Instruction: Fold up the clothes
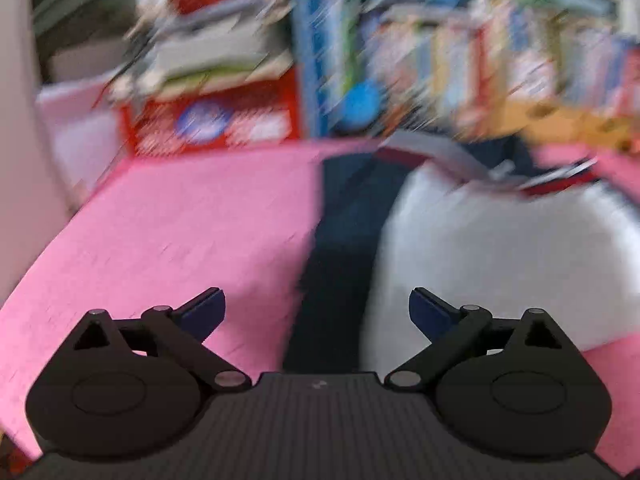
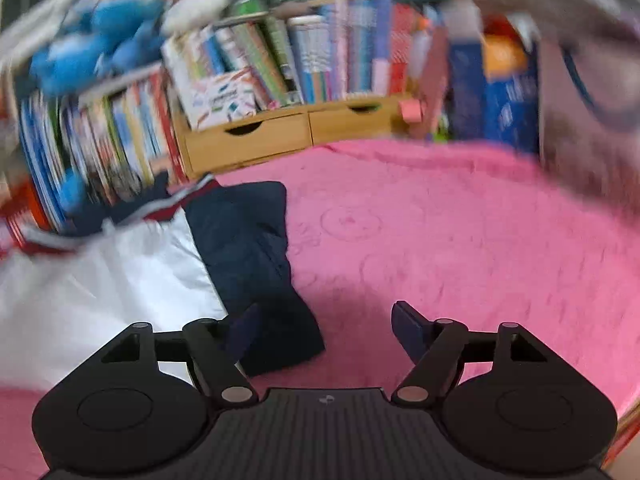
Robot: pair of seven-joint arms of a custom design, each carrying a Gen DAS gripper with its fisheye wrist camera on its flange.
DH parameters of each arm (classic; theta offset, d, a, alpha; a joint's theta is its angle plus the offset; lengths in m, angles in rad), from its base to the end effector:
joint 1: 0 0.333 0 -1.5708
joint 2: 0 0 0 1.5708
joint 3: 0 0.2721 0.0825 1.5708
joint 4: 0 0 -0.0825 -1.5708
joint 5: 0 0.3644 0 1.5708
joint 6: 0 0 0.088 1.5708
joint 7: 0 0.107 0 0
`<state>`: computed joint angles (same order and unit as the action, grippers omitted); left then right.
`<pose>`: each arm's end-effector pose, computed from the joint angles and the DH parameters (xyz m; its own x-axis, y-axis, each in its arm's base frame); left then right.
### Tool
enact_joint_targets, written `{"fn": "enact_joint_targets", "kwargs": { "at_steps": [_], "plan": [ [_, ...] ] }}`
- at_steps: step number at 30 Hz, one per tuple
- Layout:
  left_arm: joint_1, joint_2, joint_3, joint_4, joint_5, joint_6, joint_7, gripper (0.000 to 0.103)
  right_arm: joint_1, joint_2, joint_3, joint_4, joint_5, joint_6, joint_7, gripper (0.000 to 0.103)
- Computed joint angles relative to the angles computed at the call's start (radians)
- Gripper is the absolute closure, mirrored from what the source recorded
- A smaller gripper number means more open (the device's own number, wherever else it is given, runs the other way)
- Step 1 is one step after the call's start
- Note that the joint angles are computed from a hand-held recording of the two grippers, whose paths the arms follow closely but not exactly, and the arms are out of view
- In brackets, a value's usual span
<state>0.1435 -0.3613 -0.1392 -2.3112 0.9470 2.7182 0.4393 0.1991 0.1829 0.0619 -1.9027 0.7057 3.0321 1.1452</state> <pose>0.4832 -0.0326 0.5255 0.4081 -0.9112 -0.0568 -0.5183 -0.1800 -0.8360 0.6100 0.1098 0.4707 0.1514 -0.9494 -0.2753 -0.6112 0.1290 -0.7809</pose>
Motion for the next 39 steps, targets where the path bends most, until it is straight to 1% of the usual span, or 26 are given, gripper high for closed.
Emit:
{"fn": "enact_joint_targets", "kwargs": {
  "at_steps": [1, 2, 3, 5, 8, 10, 13, 14, 17, 18, 21, 22, 23, 24, 25, 26, 27, 28, 29, 30, 31, 32, 34, 36, 37, 39],
  "plan": [
    [0.001, 0.014, -0.013, 0.019, 0.030, 0.036, -0.012, 0.002, -0.057, -0.008, 0.052, 0.010, 0.148, -0.055, -0.089, 0.030],
    [0.005, 0.037, -0.030, 0.044, 0.071, 0.062, -0.031, 0.001, -0.083, -0.015, 0.072, 0.015, 0.265, -0.088, -0.159, 0.028],
    [0.005, 0.068, -0.047, 0.075, 0.111, 0.077, -0.043, 0.001, -0.098, -0.021, 0.080, 0.016, 0.372, -0.115, -0.223, 0.029],
    [-0.019, 0.136, -0.064, 0.136, 0.152, 0.077, -0.030, 0.001, -0.094, -0.032, 0.067, 0.014, 0.465, -0.146, -0.266, 0.027],
    [-0.061, 0.239, -0.068, 0.221, 0.227, 0.067, -0.023, 0.001, -0.077, -0.027, 0.040, 0.034, 0.491, -0.203, -0.271, 0.026],
    [-0.098, 0.308, -0.066, 0.279, 0.228, -0.005, 0.008, 0.000, -0.064, -0.022, 0.033, 0.042, 0.488, -0.217, -0.268, 0.023],
    [-0.145, 0.401, -0.042, 0.342, 0.163, -0.096, 0.071, 0.000, -0.046, 0.002, 0.034, 0.069, 0.487, -0.209, -0.273, 0.015],
    [-0.153, 0.405, -0.022, 0.332, 0.219, -0.066, 0.003, 0.000, -0.041, 0.022, 0.035, 0.090, 0.485, -0.201, -0.268, 0.011],
    [-0.165, 0.401, 0.010, 0.320, 0.179, -0.027, -0.007, 0.000, -0.034, 0.099, 0.050, 0.177, 0.479, -0.164, -0.272, 0.000],
    [-0.168, 0.400, 0.015, 0.316, 0.174, -0.021, -0.010, 0.000, -0.028, 0.131, 0.058, 0.209, 0.468, -0.134, -0.281, 0.000],
    [-0.175, 0.393, 0.022, 0.308, 0.161, -0.015, -0.009, 0.000, 0.033, 0.174, 0.029, 0.235, 0.307, -0.046, -0.153, 0.000],
    [-0.175, 0.390, 0.024, 0.305, 0.148, -0.011, -0.002, 0.000, 0.016, 0.167, 0.048, 0.233, 0.339, -0.061, -0.165, 0.001],
    [-0.174, 0.388, 0.025, 0.302, 0.136, -0.005, 0.003, 0.000, -0.036, 0.156, 0.102, 0.228, 0.442, -0.077, -0.212, 0.002],
    [-0.172, 0.388, 0.027, 0.300, 0.121, 0.004, 0.009, 0.000, -0.094, 0.146, 0.158, 0.227, 0.614, -0.092, -0.318, 0.005],
    [-0.170, 0.387, 0.029, 0.297, 0.105, 0.013, 0.016, 0.000, -0.127, 0.133, 0.179, 0.223, 0.790, -0.122, -0.418, 0.010],
    [-0.168, 0.387, 0.030, 0.295, 0.088, 0.022, 0.023, 0.000, -0.174, 0.120, 0.210, 0.212, 0.910, -0.157, -0.468, 0.017],
    [-0.164, 0.384, 0.033, 0.288, 0.068, 0.038, 0.031, 0.000, -0.186, 0.118, 0.214, 0.212, 0.961, -0.158, -0.459, 0.022],
    [-0.160, 0.379, 0.035, 0.279, 0.046, 0.056, 0.041, 0.000, -0.163, 0.128, 0.184, 0.221, 0.941, -0.157, -0.397, 0.042],
    [-0.154, 0.368, 0.038, 0.263, 0.000, 0.076, 0.073, 0.000, -0.141, 0.142, 0.155, 0.230, 0.851, -0.164, -0.275, 0.075],
    [-0.149, 0.342, 0.040, 0.236, -0.069, 0.085, 0.114, 0.000, -0.125, 0.151, 0.133, 0.234, 0.758, -0.175, -0.162, 0.081],
    [-0.139, 0.297, 0.046, 0.193, -0.098, 0.100, 0.116, 0.000, -0.098, 0.158, 0.097, 0.238, 0.684, -0.193, -0.072, 0.082],
    [-0.128, 0.248, 0.053, 0.147, -0.119, 0.118, 0.111, 0.000, -0.090, 0.155, 0.095, 0.234, 0.632, -0.178, -0.052, 0.082],
    [-0.095, 0.151, 0.066, 0.055, -0.141, 0.160, 0.093, 0.000, -0.039, 0.130, 0.079, 0.215, 0.519, -0.089, -0.062, 0.083],
    [-0.044, 0.056, 0.076, -0.037, -0.126, 0.214, 0.058, 0.000, 0.001, 0.109, 0.093, 0.214, 0.455, 0.006, -0.114, 0.083],
    [-0.012, 0.017, 0.070, -0.070, -0.115, 0.212, 0.037, 0.000, 0.020, 0.107, 0.105, 0.229, 0.425, 0.047, -0.148, 0.084],
    [0.039, -0.045, 0.055, -0.117, -0.102, 0.168, 0.005, 0.000, 0.082, 0.117, 0.117, 0.266, 0.320, 0.124, -0.188, 0.085]
  ]
}}
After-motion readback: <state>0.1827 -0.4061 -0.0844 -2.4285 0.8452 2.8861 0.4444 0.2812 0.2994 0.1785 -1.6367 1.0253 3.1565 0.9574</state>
